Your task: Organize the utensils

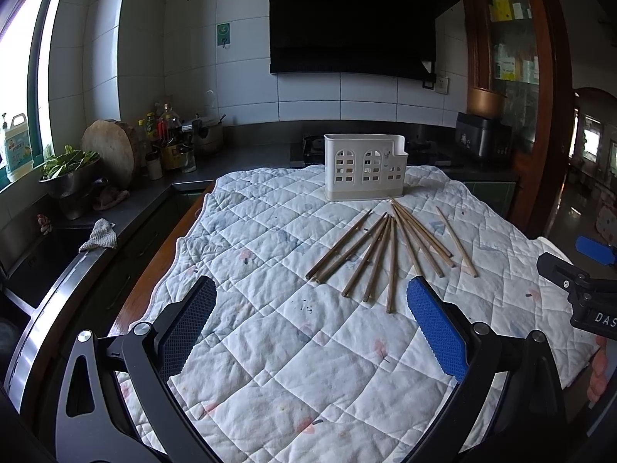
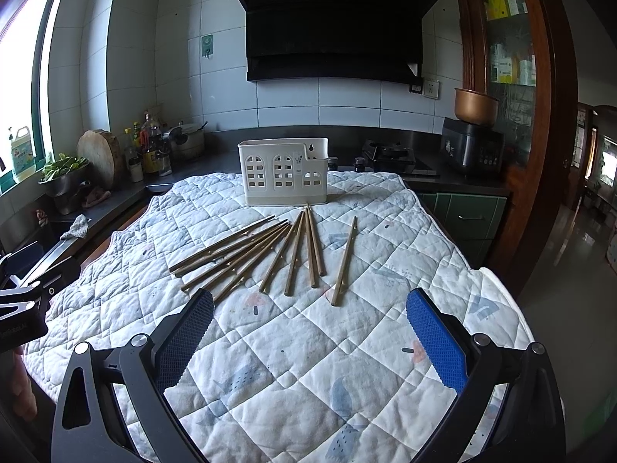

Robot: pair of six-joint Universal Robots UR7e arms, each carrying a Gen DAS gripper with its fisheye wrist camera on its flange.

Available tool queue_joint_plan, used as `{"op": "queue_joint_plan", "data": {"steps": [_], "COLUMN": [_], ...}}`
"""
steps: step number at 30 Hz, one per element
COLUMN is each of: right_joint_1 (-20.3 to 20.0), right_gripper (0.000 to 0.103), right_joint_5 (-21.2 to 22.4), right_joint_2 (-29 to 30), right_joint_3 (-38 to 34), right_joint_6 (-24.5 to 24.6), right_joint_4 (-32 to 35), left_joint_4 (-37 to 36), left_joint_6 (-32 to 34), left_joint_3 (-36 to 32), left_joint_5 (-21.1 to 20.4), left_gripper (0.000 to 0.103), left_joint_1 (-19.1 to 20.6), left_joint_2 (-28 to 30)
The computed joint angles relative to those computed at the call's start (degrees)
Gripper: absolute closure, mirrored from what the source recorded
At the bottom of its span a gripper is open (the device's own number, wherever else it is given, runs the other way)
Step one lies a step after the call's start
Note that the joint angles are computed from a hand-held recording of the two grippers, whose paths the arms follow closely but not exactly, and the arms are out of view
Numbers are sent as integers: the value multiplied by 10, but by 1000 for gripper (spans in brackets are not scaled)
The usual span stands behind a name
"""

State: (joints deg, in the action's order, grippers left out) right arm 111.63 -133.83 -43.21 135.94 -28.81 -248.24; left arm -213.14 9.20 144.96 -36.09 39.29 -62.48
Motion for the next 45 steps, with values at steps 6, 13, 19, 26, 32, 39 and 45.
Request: {"op": "queue_joint_plan", "data": {"steps": [6, 13, 19, 26, 32, 39, 45], "right_joint_1": [0, 2, 3, 12, 15, 21, 21], "right_gripper": [6, 6, 6, 6, 6, 6, 6], "right_joint_5": [0, -1, -1, -6, -7, -8, -8], "right_joint_2": [0, 1, -1, -1, -2, -2, -2], "right_joint_3": [0, -1, -2, -4, -3, -3, -2], "right_joint_6": [2, 0, 2, 2, 2, 4, 5], "right_joint_4": [1, -1, 1, 3, 1, -1, -1], "left_joint_4": [18, 13, 12, 18, 17, 15, 17], "left_joint_6": [-10, -5, -7, -9, -12, -16, -16], "left_joint_3": [-4, -6, -3, -3, -1, 3, 5], "left_joint_5": [5, 7, 8, 8, 11, 16, 15], "left_gripper": [5, 5, 5, 5, 5, 5, 5], "left_joint_1": [-4, -5, -8, -9, -12, -19, -19], "left_joint_2": [-7, -6, -10, -13, -13, -16, -19]}}
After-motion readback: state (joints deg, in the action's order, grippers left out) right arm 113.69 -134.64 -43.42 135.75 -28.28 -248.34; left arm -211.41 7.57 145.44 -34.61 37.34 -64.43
